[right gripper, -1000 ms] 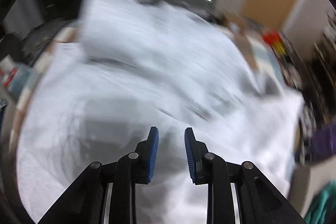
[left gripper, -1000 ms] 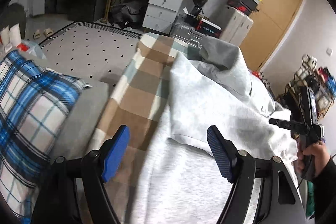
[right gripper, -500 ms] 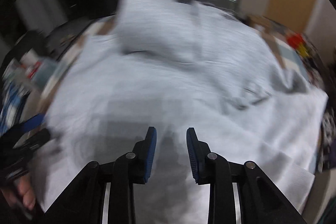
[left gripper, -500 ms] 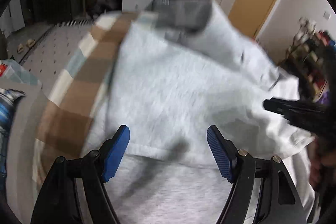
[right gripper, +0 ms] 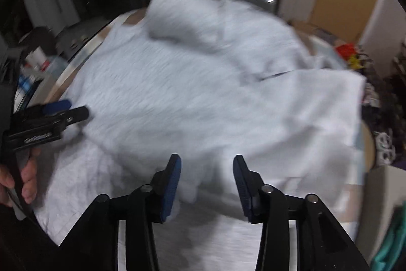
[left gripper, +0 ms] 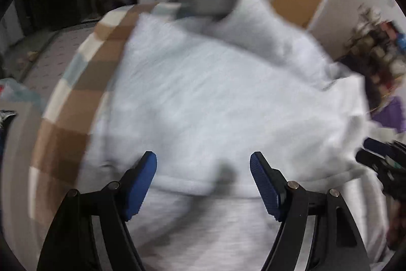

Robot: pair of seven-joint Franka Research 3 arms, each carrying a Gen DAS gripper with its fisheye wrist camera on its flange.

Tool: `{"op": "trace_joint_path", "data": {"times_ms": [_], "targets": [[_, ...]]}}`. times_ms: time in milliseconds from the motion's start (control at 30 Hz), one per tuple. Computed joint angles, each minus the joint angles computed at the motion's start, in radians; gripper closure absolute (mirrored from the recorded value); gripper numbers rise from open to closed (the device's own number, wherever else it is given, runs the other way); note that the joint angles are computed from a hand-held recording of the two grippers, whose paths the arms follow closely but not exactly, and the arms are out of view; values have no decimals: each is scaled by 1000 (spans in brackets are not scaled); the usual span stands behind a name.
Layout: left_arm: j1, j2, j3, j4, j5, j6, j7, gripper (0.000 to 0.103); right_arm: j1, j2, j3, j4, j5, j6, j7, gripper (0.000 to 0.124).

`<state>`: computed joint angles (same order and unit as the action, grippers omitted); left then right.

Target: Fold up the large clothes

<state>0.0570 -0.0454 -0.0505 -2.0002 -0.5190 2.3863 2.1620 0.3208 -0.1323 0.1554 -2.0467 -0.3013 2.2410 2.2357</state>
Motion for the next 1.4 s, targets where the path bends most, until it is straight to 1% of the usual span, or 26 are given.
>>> {"op": "trace_joint_path", "data": {"times_ms": [67, 133, 167, 200, 233, 267, 333, 433, 467, 533, 567, 633, 700, 733, 767, 833, 900, 933, 967, 1067, 1133, 1200, 1233, 1267, 1333, 1400], "targets": [[-13, -23, -7, -26, -30, -9, 59, 31, -23, -13, 0, -14, -76, -40, 67, 71], [-32, -19, -17, -32, -14, -36, 78, 31, -32, 15, -14, -5, -51, -87, 65, 71], [-39, -15, -24, -37, 18, -35, 67, 31, -31, 28, -18, -7, -28, -117, 66, 71], [-46, -12, -38, -52, 99, -2, 32, 31, -36, 45, -32, -19, 8, -129, 53, 71], [-52, -4, -46, -57, 167, 32, 1, 29, -29, 39, -54, -56, 34, -121, 30, 71], [-58, -12, -53, -76, 215, 77, -31, 28, -40, 26, -41, -94, -10, -61, 45, 69], [-64, -13, -53, -71, 257, 69, -112, 28, -41, 25, -34, -108, -47, -52, 59, 69], [-73, -23, -42, -85, 225, 82, -89, 28, -42, 58, -47, -67, 12, -68, 24, 70], [-76, -25, -40, -88, 224, 84, -78, 28, -43, 28, -55, -77, 48, -56, 11, 71], [-78, -26, -35, -86, 216, 75, -68, 28, -47, -5, -46, -102, 26, 53, 40, 67], [-79, -28, -34, -85, 215, 70, -69, 28, -50, -2, -37, -100, -3, 72, 41, 60], [-80, -27, -34, -87, 214, 75, -64, 28, -42, 37, -39, -85, 29, 65, -36, 59], [-81, -25, -32, -85, 214, 76, -60, 28, -23, 75, -24, -65, 44, 2, -42, 60], [-81, -24, -33, -84, 222, 75, -67, 28, -15, 81, -21, -85, 42, 14, -31, 59], [-79, -23, -32, -88, 227, 83, -70, 28, -11, 57, -24, -133, -9, 81, 24, 59], [-79, -24, -33, -89, 233, 87, -81, 28, -11, 49, -32, -153, 16, 107, 16, 59], [-78, -20, -30, -84, 218, 79, -72, 28, -9, 51, -39, -130, 86, 68, -27, 63], [-78, -21, -28, -81, 207, 72, -66, 28, -11, 56, -41, -99, 103, 58, -47, 75], [-76, -22, -27, -80, 199, 66, -62, 28, -8, 27, -39, -92, 101, 38, -43, 77], [-72, -25, -24, -79, 175, 64, -65, 28, -49, -21, -27, -111, -47, 86, 79, 66], [-69, -28, -26, -85, 186, 85, -87, 28, -73, 23, -22, -57, -99, -10, 136, 66], [-70, -27, -25, -88, 187, 97, -83, 28, -89, 75, -24, -33, -55, -80, 127, 74], [-71, -26, -26, -90, 191, 102, -79, 28, -74, 99, -53, -49, -83, -67, 125, 74], [-72, -25, -28, -94, 202, 115, -78, 28, -65, 94, -47, -77, -181, -32, 145, 74], [-73, -24, -31, -101, 220, 134, -81, 28, -44, 105, -38, -59, -247, -79, 163, 73], [-74, -24, -29, -99, 220, 130, -83, 28, -41, 132, -56, -10, -151, -110, 148, 72]]}}
